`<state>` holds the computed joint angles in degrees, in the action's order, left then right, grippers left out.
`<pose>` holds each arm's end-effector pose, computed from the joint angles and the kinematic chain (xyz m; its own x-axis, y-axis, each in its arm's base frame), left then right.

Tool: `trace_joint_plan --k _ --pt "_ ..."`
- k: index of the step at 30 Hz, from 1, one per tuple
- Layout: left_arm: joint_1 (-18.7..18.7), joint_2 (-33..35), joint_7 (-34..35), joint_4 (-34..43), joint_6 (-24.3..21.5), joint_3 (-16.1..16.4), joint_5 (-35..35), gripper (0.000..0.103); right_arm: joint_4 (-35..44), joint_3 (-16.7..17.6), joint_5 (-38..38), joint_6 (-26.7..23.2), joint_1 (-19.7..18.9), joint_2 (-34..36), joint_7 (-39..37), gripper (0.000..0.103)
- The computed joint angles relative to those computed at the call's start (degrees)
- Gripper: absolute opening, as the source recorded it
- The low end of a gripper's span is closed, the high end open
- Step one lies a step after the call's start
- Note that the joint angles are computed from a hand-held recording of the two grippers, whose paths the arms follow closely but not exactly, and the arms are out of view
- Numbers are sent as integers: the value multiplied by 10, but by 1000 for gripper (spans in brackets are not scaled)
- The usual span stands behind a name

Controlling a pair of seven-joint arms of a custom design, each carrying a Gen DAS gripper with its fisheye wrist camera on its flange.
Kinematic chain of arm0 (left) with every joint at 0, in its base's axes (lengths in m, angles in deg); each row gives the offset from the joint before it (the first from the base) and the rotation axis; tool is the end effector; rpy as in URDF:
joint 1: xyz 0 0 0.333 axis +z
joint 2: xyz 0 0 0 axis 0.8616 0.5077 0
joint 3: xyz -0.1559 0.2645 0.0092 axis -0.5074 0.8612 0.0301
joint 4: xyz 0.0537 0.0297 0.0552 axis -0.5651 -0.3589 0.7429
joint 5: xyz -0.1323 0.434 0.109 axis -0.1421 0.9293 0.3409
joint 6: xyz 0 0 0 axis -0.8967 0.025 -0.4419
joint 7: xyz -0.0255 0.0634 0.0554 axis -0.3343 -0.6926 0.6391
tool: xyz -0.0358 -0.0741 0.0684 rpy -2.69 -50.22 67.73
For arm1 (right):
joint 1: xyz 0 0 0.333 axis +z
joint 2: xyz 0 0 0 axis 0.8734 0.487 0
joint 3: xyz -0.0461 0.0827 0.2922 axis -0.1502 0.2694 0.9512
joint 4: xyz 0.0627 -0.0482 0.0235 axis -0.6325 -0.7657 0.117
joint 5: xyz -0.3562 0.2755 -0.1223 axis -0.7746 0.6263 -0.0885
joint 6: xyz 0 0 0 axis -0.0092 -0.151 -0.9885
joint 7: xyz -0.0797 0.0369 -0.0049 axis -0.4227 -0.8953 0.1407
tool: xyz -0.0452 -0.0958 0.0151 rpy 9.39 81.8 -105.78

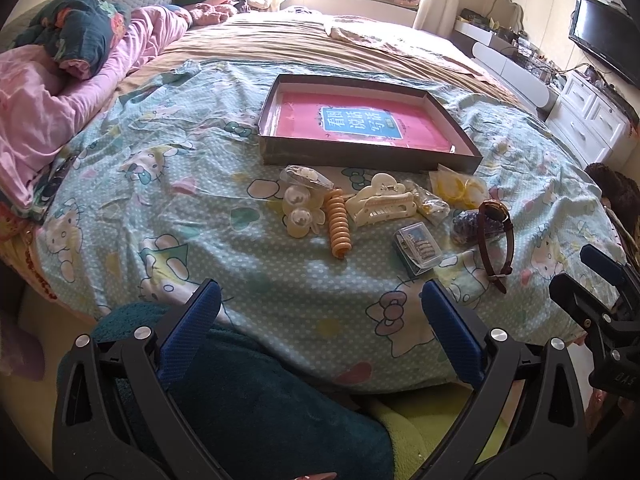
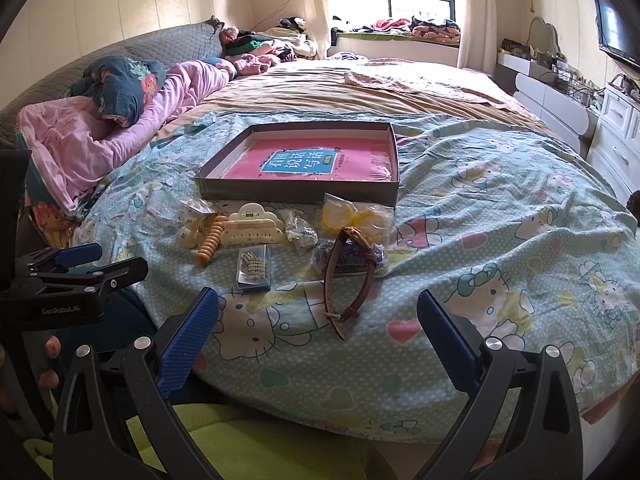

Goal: Organize jewelry

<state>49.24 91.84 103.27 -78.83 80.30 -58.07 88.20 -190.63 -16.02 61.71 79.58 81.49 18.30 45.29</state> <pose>0.6521 -0.2417 0.5209 -0.1320 -0.9871 0.0906 -0.7909 0.0498 -0.6099 0.5952 0.3204 0.5172 0.1144 -0.9897 -0.0858 -0.6941 -0.0179 -0.7197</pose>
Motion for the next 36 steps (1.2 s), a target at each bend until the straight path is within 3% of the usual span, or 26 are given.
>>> trace_joint_plan --k 7,12,17,20,27,36 --pt "2 18 10 23 -9 4 -19 94 24 -1 17 0 3 23 -28 99" --pt "-1 31 -28 43 -18 15 34 94 46 -5 36 1 2 39 -54 99" --pt "5 49 -32 67 -38 20 24 94 67 -9 53 2 1 59 -72 99" --pt "18 62 18 78 -27 13 -36 94 81 -13 56 -2 1 70 -74 99" --pt "20 109 74 129 -30 10 -92 94 91 -20 60 -9 -1 82 -66 99" --pt "8 174 105 203 -61 15 -109 94 95 -22 84 -27 -9 95 -65 99"
